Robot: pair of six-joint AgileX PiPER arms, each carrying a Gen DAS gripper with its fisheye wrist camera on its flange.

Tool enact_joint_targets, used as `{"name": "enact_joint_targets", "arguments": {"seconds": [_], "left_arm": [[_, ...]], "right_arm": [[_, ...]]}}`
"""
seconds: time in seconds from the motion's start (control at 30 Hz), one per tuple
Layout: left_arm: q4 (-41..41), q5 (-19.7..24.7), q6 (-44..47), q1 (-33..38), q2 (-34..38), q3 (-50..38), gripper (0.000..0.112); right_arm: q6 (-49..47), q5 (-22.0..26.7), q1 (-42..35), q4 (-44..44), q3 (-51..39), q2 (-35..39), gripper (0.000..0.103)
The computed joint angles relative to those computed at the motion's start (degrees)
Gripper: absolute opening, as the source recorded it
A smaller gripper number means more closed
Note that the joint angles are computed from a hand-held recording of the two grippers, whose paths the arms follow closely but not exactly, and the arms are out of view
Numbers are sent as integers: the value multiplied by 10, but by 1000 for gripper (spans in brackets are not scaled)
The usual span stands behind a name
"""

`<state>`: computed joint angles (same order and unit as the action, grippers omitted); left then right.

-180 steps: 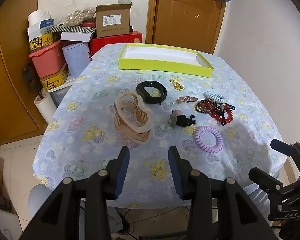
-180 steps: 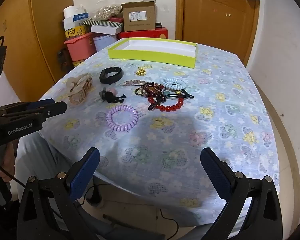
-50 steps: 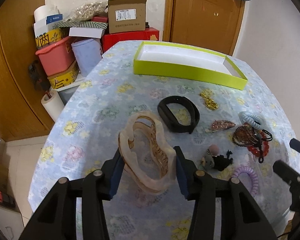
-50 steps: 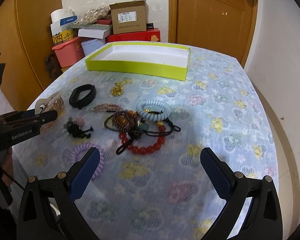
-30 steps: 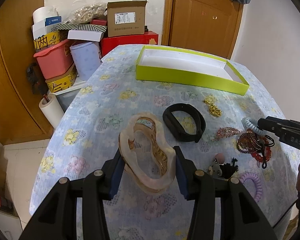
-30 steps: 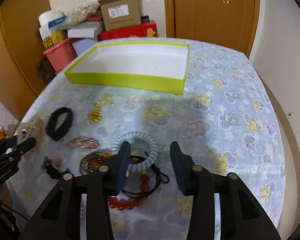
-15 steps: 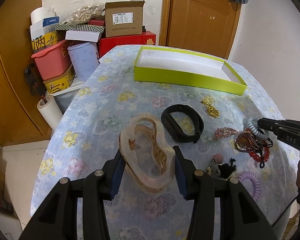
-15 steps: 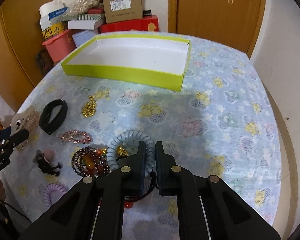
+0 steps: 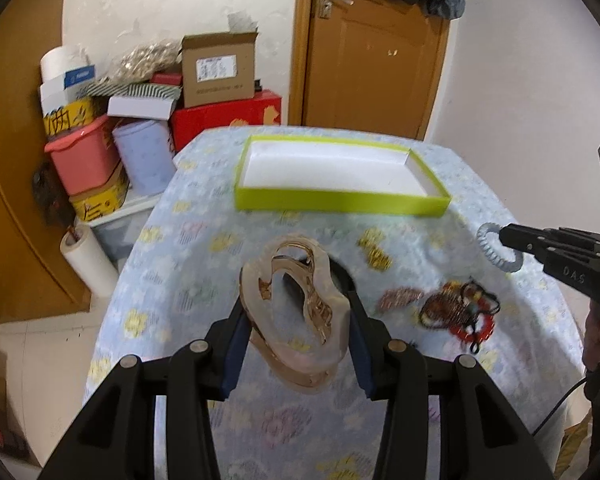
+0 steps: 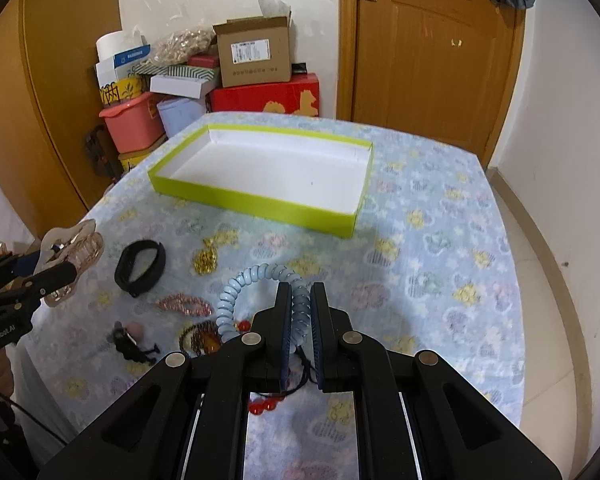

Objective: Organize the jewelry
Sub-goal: 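Release claw clip into yellow tray with left tool while right tool releases coil tie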

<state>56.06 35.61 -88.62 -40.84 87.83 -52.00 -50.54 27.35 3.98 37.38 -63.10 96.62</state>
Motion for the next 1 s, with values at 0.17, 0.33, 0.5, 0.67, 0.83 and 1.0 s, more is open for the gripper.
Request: {"name": "enact_joint_targets", "arguments": {"seconds": [0.17, 0.33, 0.5, 0.67, 0.83, 1.0], "left_arm": [[-27, -29, 83, 43, 26, -56, 47], [-52, -51, 167, 84, 73, -128, 47], [-138, -78, 298, 139, 140, -221, 47], [-249, -84, 429, 186, 211, -314, 47], [-311, -61, 504, 214, 288, -407, 47], [-339, -15, 544, 231, 365, -505, 47]], "right_arm": [[13, 9, 4, -10, -48, 28, 9], [43, 16, 12, -41, -123, 79, 9], [75, 41, 14, -63, -230, 151, 9], [115, 85, 16, -86, -360, 239, 9], [189, 138, 23, -145, -524, 347, 9], [252, 208, 32, -210, -709, 459, 9]]}}
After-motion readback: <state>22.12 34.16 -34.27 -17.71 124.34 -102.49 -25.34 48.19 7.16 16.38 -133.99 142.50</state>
